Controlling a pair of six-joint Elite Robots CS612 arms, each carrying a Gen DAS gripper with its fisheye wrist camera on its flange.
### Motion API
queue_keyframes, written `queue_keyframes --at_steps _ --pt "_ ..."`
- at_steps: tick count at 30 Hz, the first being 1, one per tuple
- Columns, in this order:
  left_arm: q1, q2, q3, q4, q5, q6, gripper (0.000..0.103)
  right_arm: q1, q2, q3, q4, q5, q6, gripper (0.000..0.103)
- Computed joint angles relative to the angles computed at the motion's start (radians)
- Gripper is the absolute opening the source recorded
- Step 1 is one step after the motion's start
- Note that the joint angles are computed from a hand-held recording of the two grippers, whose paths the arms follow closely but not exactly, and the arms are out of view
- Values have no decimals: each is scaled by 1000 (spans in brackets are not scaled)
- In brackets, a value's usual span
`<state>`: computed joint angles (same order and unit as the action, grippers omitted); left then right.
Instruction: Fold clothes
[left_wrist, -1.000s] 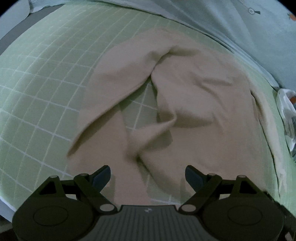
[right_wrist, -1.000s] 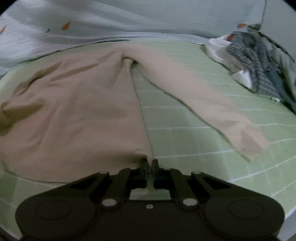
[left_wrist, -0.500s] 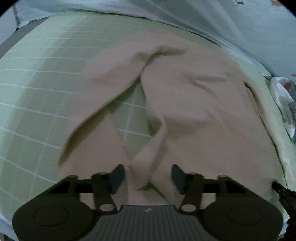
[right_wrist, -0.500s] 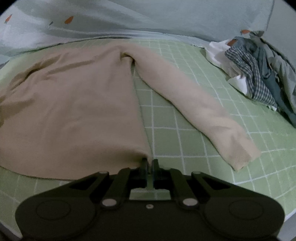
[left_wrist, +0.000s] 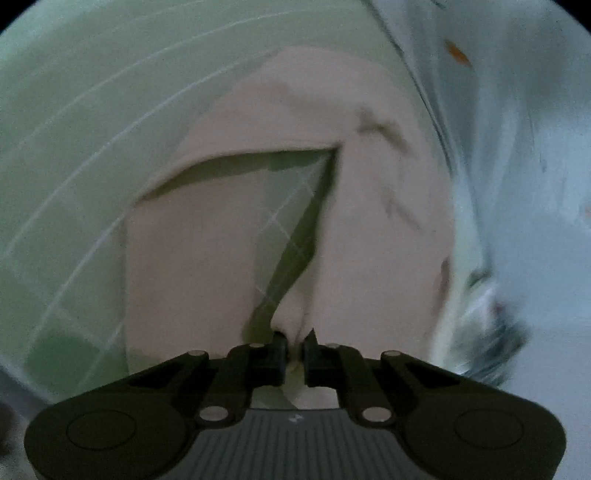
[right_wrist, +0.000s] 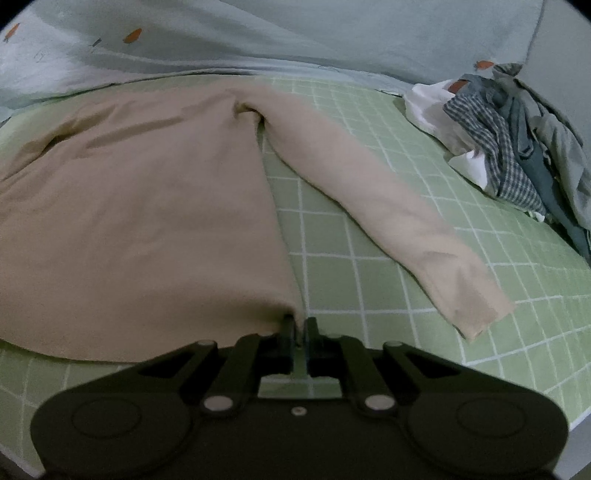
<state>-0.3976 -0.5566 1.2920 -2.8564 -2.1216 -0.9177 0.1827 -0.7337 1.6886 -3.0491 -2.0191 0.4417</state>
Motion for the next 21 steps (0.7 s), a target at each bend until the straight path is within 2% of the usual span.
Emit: queue_keyframes --at_steps 1,2,3,8,10,12,15,17,19,20,21 --pt "7 -2 1 12 -9 21 10 1 1 -1 -1 -3 2 7" --pt "-1 -14 8 45 23 84 11 1 2 -1 -1 -6 3 7" --pt "-13 -32 15 105 83 173 11 2 3 -2 -1 -10 2 7" --pt "-61 -66 30 230 270 370 11 8 9 -9 4 -34 -6 8" --pt "-58 -65 40 200 253 352 13 11 12 -12 4 -44 -9 8" --pt "-56 -65 48 169 247 345 25 13 14 -14 4 -54 -11 8" --pt "-54 -64 52 133 244 358 33 16 17 -16 1 -65 -10 8" --pt "-53 -62 52 114 244 375 33 17 19 -17 1 -70 -4 8" --pt "-60 -58 43 136 254 408 32 19 19 -17 0 -73 7 8" --pt "-65 -58 39 148 266 427 31 19 20 -16 -2 -74 10 8" --pt "-72 -62 42 150 286 450 24 20 20 -16 -3 -75 12 8"
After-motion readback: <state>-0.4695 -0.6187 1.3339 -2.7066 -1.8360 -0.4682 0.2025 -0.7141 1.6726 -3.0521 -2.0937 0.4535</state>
